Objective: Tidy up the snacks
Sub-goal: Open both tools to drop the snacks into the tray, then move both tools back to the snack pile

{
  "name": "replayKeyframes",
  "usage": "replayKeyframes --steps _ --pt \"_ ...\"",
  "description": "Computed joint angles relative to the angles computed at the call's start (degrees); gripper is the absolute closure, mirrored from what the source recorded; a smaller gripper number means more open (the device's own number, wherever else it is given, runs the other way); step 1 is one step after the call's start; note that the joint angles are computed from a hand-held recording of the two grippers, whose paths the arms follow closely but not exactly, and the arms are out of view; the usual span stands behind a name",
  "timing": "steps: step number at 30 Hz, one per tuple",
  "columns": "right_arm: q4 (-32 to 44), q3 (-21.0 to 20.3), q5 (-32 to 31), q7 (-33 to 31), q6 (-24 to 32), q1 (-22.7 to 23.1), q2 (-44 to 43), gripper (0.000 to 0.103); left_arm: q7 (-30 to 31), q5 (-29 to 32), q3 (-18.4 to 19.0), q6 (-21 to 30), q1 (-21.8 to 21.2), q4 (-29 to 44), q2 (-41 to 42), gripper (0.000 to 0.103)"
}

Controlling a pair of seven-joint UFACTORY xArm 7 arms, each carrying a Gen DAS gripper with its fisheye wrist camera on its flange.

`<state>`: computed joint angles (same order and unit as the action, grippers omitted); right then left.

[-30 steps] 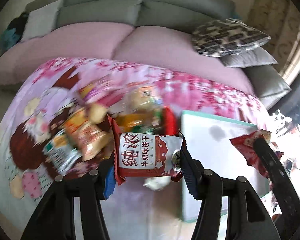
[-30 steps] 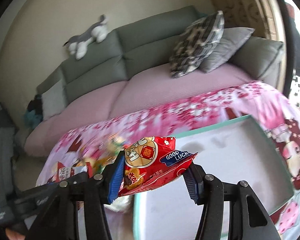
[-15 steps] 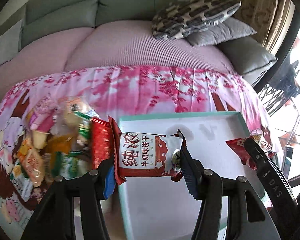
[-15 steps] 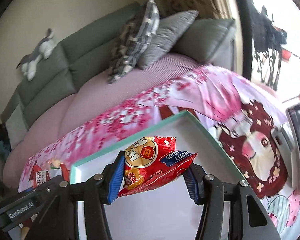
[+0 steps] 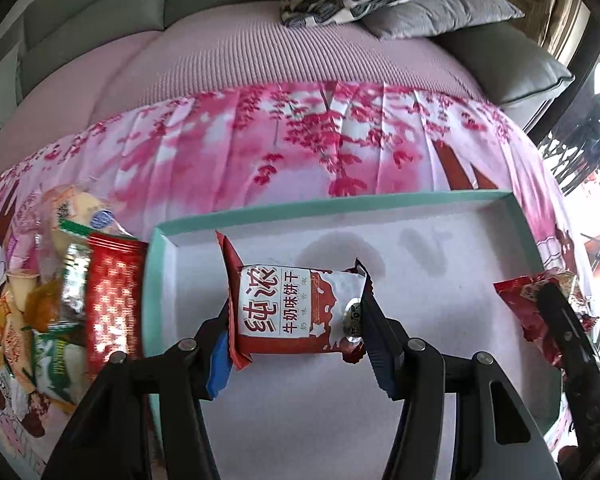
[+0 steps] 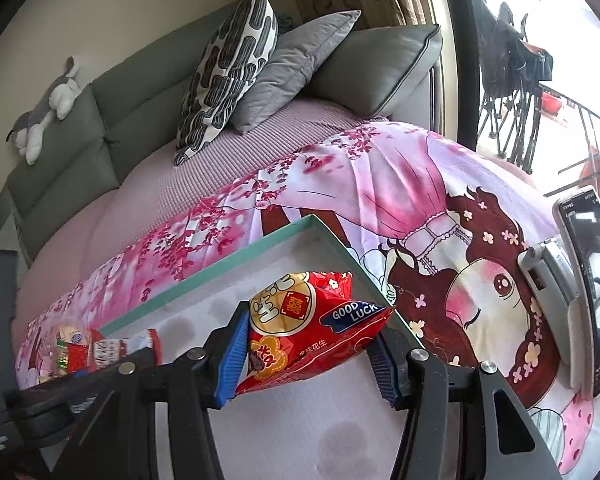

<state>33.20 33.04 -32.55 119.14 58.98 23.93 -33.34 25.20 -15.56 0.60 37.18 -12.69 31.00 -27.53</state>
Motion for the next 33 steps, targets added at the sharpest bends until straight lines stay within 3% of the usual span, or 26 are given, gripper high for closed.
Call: replayKeyframes --steps 13,15,20,24,28,30,33 --pt "0.04 -0.01 0.08 -0.93 0.22 0.17 -0.52 0.044 -1.53 0.47 -0.45 -0.29 -0.58 -0.65 -2.54 0.04" --pt "0.41 -0.07 0.41 -1.49 0.83 0.26 -0.36 0.037 -1.77 0.55 -0.23 -0.12 -0.44 -0.67 -3.44 0.04" --pt "0.59 -0.32 0.66 -2.59 0.46 0.56 -0.38 0.033 -2.52 0.31 0.85 1.51 0.34 -0.26 -5.69 0.04" --pt "1.34 -0.04 0.49 -3.52 0.93 0.45 0.35 0.018 -3.39 1.18 1.22 2.18 1.94 -0.23 -6.88 0.025" --pt "1.62 0.15 -0.17 -3.58 0.63 0.49 0.51 0.01 -4.75 2.44 1.64 1.78 4.13 -0.33 -7.25 0.022" --pt "1.8 0.28 -0.68 -3.66 0.3 0.4 0.71 0.0 -5.16 2.83 1.86 1.26 4.76 -0.57 -7.67 0.018" --pt "2.1 0.27 -1.0 -3.52 -0.15 0.33 1.17 0.0 -4.96 3.01 2.71 -0.36 5.49 -1.27 -8.59 0.008"
